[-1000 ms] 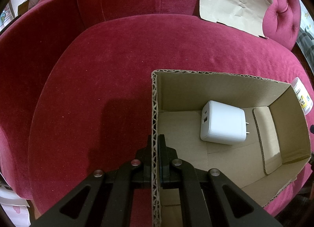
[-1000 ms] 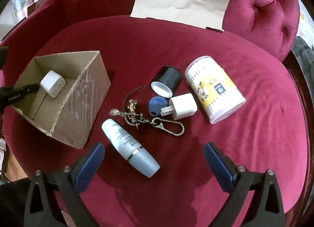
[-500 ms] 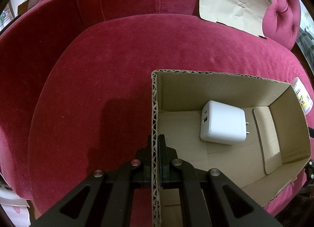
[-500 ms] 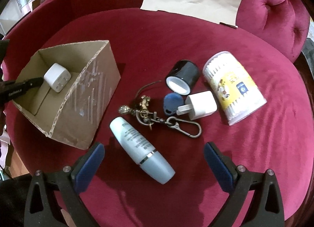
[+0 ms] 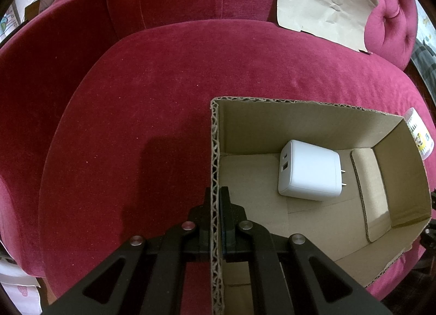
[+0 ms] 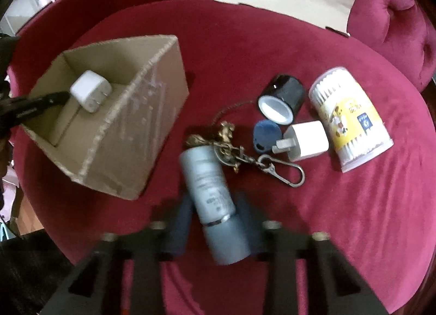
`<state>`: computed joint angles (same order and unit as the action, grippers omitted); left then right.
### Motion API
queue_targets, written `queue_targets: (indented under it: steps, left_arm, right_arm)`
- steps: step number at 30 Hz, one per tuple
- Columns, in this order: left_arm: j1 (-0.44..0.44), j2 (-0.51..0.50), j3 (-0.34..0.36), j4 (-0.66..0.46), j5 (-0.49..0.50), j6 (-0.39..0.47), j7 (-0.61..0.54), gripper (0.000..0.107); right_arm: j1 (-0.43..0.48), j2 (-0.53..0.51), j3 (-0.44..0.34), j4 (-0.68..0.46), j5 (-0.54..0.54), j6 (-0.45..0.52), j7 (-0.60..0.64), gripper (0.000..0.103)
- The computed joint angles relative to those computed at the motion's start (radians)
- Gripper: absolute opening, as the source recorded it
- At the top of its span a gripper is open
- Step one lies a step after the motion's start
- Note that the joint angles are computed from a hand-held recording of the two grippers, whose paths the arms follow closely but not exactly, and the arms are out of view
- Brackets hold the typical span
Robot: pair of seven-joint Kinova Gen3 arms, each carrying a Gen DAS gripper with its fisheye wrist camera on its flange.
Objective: Organize rigid objects
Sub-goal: 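Grasp the light-blue lotion tube with the right gripper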
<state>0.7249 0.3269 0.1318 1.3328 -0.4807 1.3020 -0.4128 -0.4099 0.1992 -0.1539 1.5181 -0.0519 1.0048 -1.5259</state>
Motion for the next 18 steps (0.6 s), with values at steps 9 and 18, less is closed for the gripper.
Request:
queue_targets:
  steps: [9,18]
  left_arm:
    - [0.003,0.002,0.0,-0.004,-0.001,0.005,0.001,0.003]
    - [0.003,0.002,0.0,-0.004,-0.001,0.004,0.003,0.003]
  right_arm:
    - [0.006,0.001,0.004,-0.02,-0.009,0.025,-0.006,0.028]
    - [0.016,0.004,0.014,-0.075,-0.01,0.069,-0.036,0.028]
